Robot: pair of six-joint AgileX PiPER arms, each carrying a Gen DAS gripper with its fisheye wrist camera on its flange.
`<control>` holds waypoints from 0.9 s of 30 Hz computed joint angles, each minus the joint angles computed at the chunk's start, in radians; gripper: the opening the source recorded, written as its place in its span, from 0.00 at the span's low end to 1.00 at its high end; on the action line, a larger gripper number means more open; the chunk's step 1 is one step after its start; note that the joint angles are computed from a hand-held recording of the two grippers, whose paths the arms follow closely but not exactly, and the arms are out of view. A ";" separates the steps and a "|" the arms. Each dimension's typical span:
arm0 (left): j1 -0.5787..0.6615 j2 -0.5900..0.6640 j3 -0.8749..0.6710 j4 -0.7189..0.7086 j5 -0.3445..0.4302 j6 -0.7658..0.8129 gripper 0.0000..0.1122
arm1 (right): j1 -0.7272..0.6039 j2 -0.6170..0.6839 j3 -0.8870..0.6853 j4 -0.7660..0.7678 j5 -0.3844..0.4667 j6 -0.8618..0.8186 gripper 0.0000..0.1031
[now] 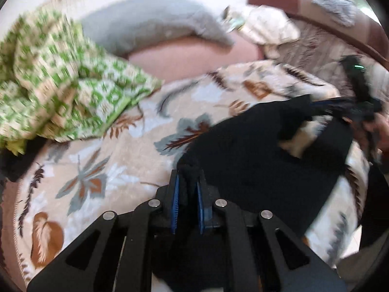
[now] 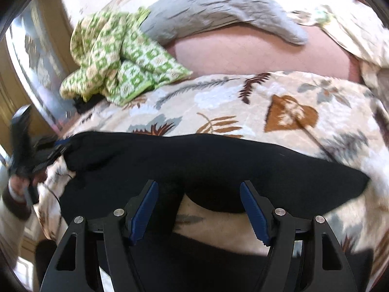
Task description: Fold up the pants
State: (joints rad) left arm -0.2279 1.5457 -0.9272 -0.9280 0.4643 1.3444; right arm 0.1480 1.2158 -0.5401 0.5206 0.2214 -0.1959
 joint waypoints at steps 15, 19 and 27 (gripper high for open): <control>0.119 -0.297 0.400 0.012 0.085 0.055 0.08 | -0.617 -0.207 0.200 0.611 0.408 -0.570 0.77; 0.129 -0.310 0.404 0.016 0.098 0.068 0.08 | -0.825 -0.183 0.210 0.718 0.568 -0.686 0.77; 0.130 -0.310 0.408 0.018 0.099 0.076 0.08 | -0.736 0.117 -0.010 0.725 0.572 -0.576 0.84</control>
